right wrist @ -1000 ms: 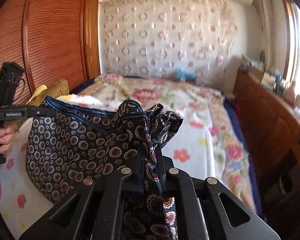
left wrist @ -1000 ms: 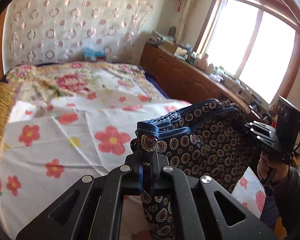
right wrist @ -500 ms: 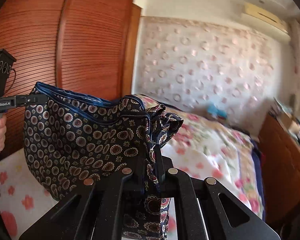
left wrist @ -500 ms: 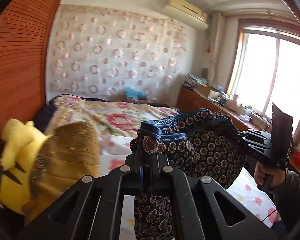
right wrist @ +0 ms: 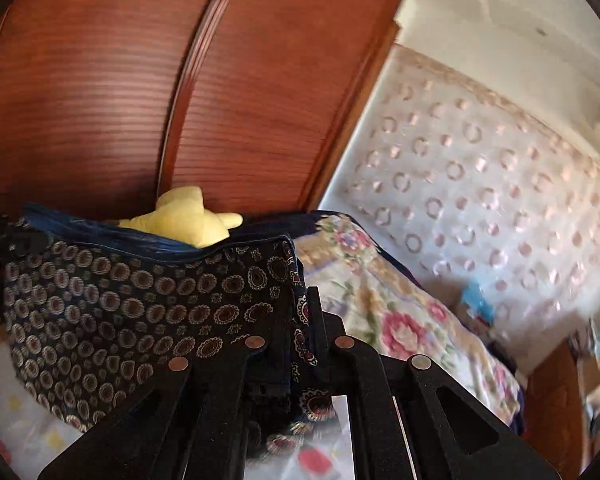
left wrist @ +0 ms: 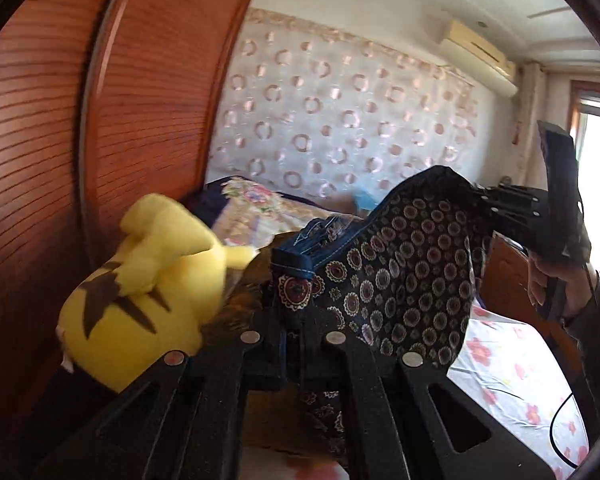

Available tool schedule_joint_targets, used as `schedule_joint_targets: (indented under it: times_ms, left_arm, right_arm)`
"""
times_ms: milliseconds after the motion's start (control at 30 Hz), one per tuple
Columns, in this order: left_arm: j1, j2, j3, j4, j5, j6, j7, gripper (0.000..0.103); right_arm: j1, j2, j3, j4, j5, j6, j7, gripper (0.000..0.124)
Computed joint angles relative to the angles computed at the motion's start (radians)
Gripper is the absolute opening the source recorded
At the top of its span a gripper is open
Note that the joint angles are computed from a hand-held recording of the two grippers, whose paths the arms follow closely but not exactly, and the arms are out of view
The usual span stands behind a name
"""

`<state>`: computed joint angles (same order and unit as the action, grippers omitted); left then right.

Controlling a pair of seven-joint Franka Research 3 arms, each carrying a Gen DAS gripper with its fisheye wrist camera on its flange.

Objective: Fold small clothes
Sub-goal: 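Grasp the folded shirt with both grippers and lift it toward the plush toy, then lower the folded shirt beside the yellow plush toy and open both grippers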

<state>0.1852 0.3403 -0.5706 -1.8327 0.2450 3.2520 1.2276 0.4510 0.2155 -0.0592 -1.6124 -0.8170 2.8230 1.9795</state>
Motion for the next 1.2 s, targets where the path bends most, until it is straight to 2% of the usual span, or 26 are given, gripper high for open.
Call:
schedule_joint_targets:
  times_ms: [33, 67, 100, 167, 200, 267, 300, 333, 400, 433, 467, 533, 567, 667, 800, 900, 1000, 1100, 1200]
  left_arm:
    - [-0.022, 0.001, 0.031, -0.004, -0.009, 0.004, -0.006, 0.004]
    - [-0.069, -0.01, 0.098, -0.023, -0.01, 0.022, -0.032, 0.004]
    - [-0.102, -0.015, 0.14, -0.032, -0.006, 0.032, -0.047, 0.004]
    - [-0.121, -0.015, 0.171, -0.044, 0.009, 0.023, -0.061, 0.004]
    - [-0.095, -0.009, 0.149, -0.049, 0.015, 0.016, -0.064, 0.004]
    - [0.016, 0.015, 0.036, -0.055, 0.018, -0.002, -0.042, 0.004]
    - [0.049, 0.036, -0.003, -0.045, 0.018, -0.02, -0.028, 0.004]
    - [0.049, 0.049, -0.008, -0.032, 0.016, -0.038, -0.016, 0.004]
    - [0.036, 0.049, -0.001, -0.028, -0.003, -0.05, 0.0, 0.004]
    - [0.051, 0.037, -0.015, -0.047, -0.015, -0.046, 0.013, 0.004]
    - [0.032, 0.039, 0.003, -0.041, -0.022, -0.051, 0.016, 0.004]
    - [0.03, 0.036, 0.004, -0.043, -0.041, -0.057, 0.032, 0.004]
    - [0.038, 0.038, -0.005, -0.041, -0.052, -0.061, 0.043, 0.004]
    - [0.052, 0.045, -0.022, -0.039, -0.081, -0.067, 0.071, 0.004]
    - [0.03, 0.035, 0.0, -0.038, -0.106, -0.079, 0.093, 0.004]
    - [-0.003, 0.027, 0.033, -0.034, -0.121, -0.097, 0.109, 0.004]
    - [-0.012, 0.025, 0.04, -0.031, -0.149, -0.112, 0.136, 0.004]
    - [-0.023, 0.017, 0.049, -0.031, -0.176, -0.12, 0.163, 0.004]
    - [-0.045, 0.011, 0.069, -0.028, -0.193, -0.124, 0.181, 0.004]
  right_arm:
    - [-0.018, 0.032, 0.013, 0.035, 0.051, -0.01, -0.056, 0.005]
    - [-0.025, 0.07, 0.021, 0.076, 0.092, -0.018, -0.104, 0.005]
    - [-0.022, 0.098, 0.018, 0.107, 0.116, -0.023, -0.136, 0.005]
    - [-0.018, 0.154, 0.019, 0.173, 0.173, -0.041, -0.205, 0.005]
    - [-0.012, 0.18, 0.013, 0.203, 0.192, -0.054, -0.229, 0.005]
    - [0.001, 0.207, -0.011, 0.221, 0.219, -0.07, -0.244, 0.005]
    - [0.001, 0.231, -0.014, 0.252, 0.25, -0.094, -0.264, 0.005]
    - [-0.012, 0.255, -0.004, 0.295, 0.302, -0.129, -0.307, 0.005]
    - [0.005, 0.314, -0.039, 0.383, 0.371, -0.188, -0.321, 0.01]
    - [-0.008, 0.324, -0.029, 0.404, 0.385, -0.215, -0.316, 0.013]
    - [0.0, 0.335, -0.042, 0.426, 0.398, -0.228, -0.301, 0.02]
    - [0.005, 0.319, -0.058, 0.415, 0.42, -0.238, -0.267, 0.028]
    - [-0.006, 0.293, -0.051, 0.383, 0.449, -0.23, -0.263, 0.034]
    - [0.021, 0.181, -0.053, 0.221, 0.441, -0.17, -0.154, 0.048]
    - [-0.009, 0.105, -0.016, 0.057, 0.499, -0.106, -0.095, 0.061]
    - [-0.067, 0.069, 0.02, -0.014, 0.606, -0.111, -0.117, 0.062]
    - [-0.087, 0.093, 0.021, -0.007, 0.639, -0.108, -0.109, 0.062]
    - [-0.129, 0.11, 0.048, 0.017, 0.711, -0.065, -0.193, 0.062]
    - [-0.164, 0.14, 0.071, 0.079, 0.782, -0.064, -0.315, 0.062]
